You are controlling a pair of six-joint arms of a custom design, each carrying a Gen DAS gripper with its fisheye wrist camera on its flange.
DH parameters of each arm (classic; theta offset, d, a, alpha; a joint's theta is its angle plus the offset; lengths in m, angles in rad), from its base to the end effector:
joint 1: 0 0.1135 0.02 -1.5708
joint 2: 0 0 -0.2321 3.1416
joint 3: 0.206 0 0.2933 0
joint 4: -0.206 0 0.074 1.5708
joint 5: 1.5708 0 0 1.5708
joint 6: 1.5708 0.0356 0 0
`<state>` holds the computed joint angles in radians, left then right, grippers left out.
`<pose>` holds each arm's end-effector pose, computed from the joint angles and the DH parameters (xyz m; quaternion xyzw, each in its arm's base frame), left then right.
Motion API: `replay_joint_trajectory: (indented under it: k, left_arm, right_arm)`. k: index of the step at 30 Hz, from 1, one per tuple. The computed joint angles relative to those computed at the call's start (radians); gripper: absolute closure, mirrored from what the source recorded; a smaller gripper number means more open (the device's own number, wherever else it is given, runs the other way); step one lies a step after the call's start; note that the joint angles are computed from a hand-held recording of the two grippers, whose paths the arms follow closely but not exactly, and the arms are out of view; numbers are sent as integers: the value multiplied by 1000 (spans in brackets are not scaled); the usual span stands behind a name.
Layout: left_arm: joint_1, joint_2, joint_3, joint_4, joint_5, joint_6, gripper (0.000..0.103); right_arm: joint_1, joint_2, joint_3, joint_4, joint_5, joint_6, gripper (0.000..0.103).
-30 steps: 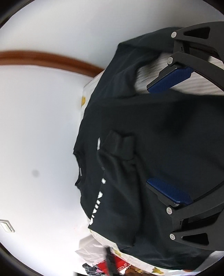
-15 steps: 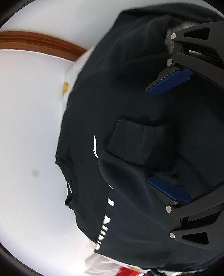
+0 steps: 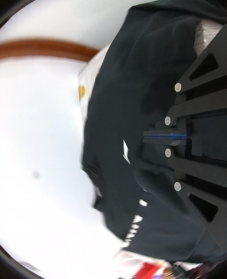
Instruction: Fold small clothes
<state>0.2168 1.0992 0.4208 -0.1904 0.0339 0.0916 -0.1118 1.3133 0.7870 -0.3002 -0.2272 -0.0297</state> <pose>0.2410 0.0518 0.1031 -0.0529 0.9374 0.0371 0.3422 0.3118 -0.0269 0.1657 -0.0032 0.9265 0.0798 0.3678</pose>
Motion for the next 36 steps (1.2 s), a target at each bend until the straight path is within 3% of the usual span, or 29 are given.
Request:
replay_joint_trajectory:
  k: [4,7,9,10,11,12,13,17,19,22,24,28,31,36]
  left_arm:
    - [9,-18,-4,-23,7,-8,96]
    - [-8,-37,-10,-44,-10,-16,96]
    - [-5,-62,-16,-62,8,-21,93]
    - [-3,-78,-20,-71,19,-20,84]
    - [-3,-91,-24,-76,23,-19,77]
    - [-9,-96,-27,-75,13,-17,63]
    - [-22,-93,-29,-65,-17,-17,59]
    - [-27,-39,-15,-36,-40,-17,59]
    - [-15,-26,-13,-27,-17,-26,65]
    - [-10,-20,-13,-23,19,-33,80]
    - [-26,-27,-19,-20,-2,-38,84]
    - [-23,-40,-24,-24,3,-44,89]
    - [-4,-33,-19,-27,31,-46,90]
    - [-9,-52,-27,-41,22,-53,90]
  right_arm:
    - [-107,-25,0,-56,-51,-37,103]
    - [-133,19,23,-109,-121,-39,96]
    - [-109,40,21,-116,-136,-48,73]
    - [-90,49,19,-110,-137,-46,53]
    - [-67,44,3,-91,-141,-43,45]
    - [-54,32,-10,-81,-143,-43,45]
    - [-33,28,-17,-72,-138,-44,45]
    - [51,117,33,-74,-48,-46,45]
    - [94,177,49,-32,20,-47,47]
    - [139,146,3,48,89,-77,77]
    - [143,109,-20,72,104,-96,87]
    - [37,-84,-107,81,-2,-105,88]
    - [-31,-178,-153,86,-1,-111,88]
    - [-81,-70,-90,-12,33,-120,88]
